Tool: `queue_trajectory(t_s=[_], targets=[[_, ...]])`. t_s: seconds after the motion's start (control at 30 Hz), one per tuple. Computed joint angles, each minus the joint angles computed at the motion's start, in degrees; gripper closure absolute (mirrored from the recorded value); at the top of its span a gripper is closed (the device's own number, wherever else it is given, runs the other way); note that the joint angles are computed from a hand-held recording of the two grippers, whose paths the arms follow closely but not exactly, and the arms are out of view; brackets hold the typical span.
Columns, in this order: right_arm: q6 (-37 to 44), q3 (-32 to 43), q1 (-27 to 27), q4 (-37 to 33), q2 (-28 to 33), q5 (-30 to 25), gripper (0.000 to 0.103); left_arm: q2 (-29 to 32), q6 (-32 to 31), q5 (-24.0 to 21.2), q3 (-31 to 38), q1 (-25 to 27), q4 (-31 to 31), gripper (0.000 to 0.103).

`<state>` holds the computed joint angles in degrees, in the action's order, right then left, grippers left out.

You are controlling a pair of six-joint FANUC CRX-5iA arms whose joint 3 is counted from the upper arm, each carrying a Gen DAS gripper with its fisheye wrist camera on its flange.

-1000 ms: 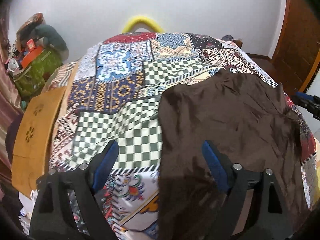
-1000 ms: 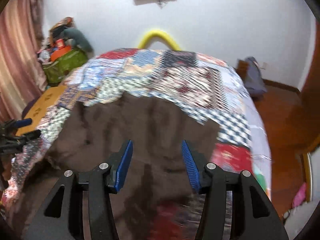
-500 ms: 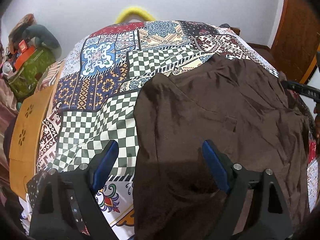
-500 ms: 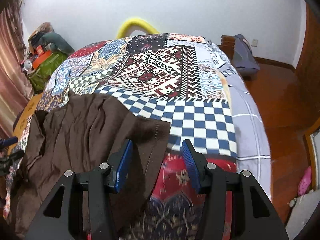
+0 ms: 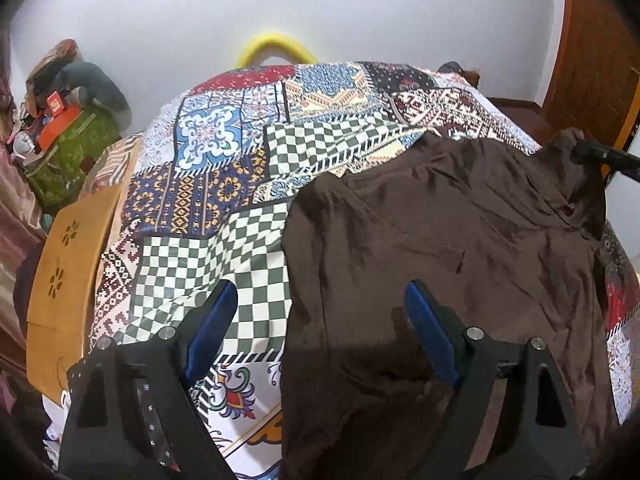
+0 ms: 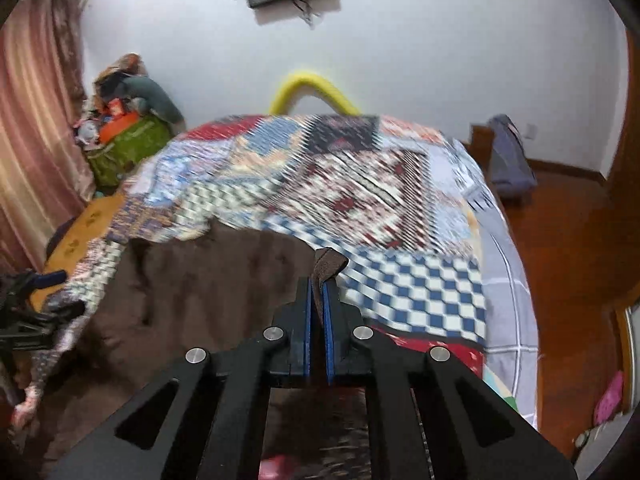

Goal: Fold small clothes

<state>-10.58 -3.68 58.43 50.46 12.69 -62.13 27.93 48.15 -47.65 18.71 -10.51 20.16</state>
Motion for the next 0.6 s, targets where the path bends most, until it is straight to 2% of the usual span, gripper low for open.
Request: queue_trajectory(t_s=[0.27, 0.4, 0.5, 0.57, 0.6], targets=[[9.7, 14.77, -1.62, -3.23, 9.5, 1.36, 0.098, -2.64, -2.47, 0.77, -3.79, 1.53, 2.81, 0.017], [15.56, 22.56, -2.68, -8.57, 14.8, 1.15, 0.097, -3.22, -2.46, -0.02, -4.12, 2.1, 2.0, 0.017], [17.39, 26.02, -3.07, -12.03, 16.51, 1.07, 0.094, -3.72, -2.6, 0.06, -4.58, 2.52, 2.2, 0.017], [16.62, 25.54, -2.73, -11.45, 15.89, 1.84, 0.088, -3.84, -2.42, -0.1, -4.43, 2.64, 2.38, 0.017], [15.71, 24.73, -2.45, -10.45, 15.31, 2.15, 0.08, -3.76, -2.06, -0.27, -4.06, 2.59, 2.37, 0.017]])
